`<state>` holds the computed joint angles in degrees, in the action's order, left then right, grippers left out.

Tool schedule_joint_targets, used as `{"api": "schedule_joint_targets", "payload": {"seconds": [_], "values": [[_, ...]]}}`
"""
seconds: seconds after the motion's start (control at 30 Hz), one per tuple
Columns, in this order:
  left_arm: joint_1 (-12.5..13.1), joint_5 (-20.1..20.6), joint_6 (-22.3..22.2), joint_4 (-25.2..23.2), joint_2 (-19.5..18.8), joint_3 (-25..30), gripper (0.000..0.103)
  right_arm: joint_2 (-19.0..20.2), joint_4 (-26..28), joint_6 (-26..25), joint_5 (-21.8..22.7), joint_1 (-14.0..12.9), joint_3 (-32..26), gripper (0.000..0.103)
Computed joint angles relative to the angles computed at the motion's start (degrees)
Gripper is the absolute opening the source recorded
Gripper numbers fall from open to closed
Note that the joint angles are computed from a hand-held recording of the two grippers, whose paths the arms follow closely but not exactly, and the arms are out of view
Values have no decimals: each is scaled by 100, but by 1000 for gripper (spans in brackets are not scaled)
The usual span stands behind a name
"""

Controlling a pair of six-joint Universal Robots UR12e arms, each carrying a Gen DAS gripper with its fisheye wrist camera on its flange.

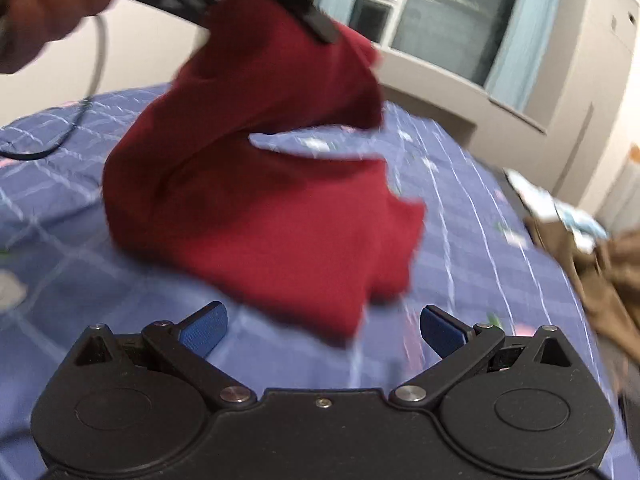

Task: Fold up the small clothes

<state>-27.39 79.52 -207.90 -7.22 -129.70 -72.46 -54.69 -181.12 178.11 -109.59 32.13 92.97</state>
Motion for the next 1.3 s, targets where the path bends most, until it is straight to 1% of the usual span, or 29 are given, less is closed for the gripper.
{"api": "schedule_joint_targets", "payload": {"seconds": [0.07, 0.1, 0.17, 0.27, 0.4, 0.47, 0.53, 0.57, 0.6, 0.63, 0.73, 0.8, 0.83, 0.93, 1.0, 1.07, 1.13, 1.23, 1.3], "values": [[-106, -133, 196, -355, -180, 284, 16, -97, -51, 295, 65, -13, 165, 103], [-155, -131, 272, -581, -255, 410, 16, -124, -68, 373, 76, -18, 217, 103], [-283, 104, 429, -1205, -380, 682, 16, -131, -117, 433, 96, -21, 264, 103], [-394, 399, 484, -1824, -495, 917, 17, -137, -88, 504, 221, -59, 278, 103], [-459, 547, 562, -1949, -474, 891, 19, -161, -85, 711, 442, -123, 306, 103], [-450, 480, 543, -2007, -471, 916, 30, -162, -90, 739, 467, -128, 309, 103], [-397, 158, 475, -1884, -427, 851, 66, -162, -106, 731, 448, -117, 310, 103], [-364, 18, 410, -1768, -413, 814, 71, -162, -119, 721, 435, -113, 312, 103], [-338, -55, 369, -1703, -429, 833, 79, -160, -133, 711, 423, -109, 315, 103], [-327, -63, 350, -1651, -404, 799, 84, -157, -146, 703, 415, -107, 317, 103], [-303, 206, 299, -1534, -279, 632, 93, -148, -172, 705, 428, -118, 316, 103], [-285, 490, 164, -1473, -175, 477, 98, -153, -174, 727, 448, -124, 323, 103], [-268, 663, 47, -1443, -100, 357, 99, -155, -172, 740, 463, -128, 326, 103], [-168, 1024, -468, -1340, 185, -135, 99, -152, -213, 763, 460, -129, 333, 103], [-91, 1122, -822, -1249, 363, -458, 99, -141, -250, 720, 396, -111, 330, 103], [-7, 1149, -1128, -1110, 568, -848, 99, -133, -282, 665, 327, -87, 329, 103], [74, 1090, -1382, -1048, 738, -1161, 100, -127, -304, 625, 269, -70, 326, 103], [166, 845, -1786, -811, 866, -1501, 100, -112, -339, 592, 156, -46, 314, 103], [204, 626, -2003, -603, 894, -1648, 100, -130, -353, 668, 121, -44, 327, 103]]}}
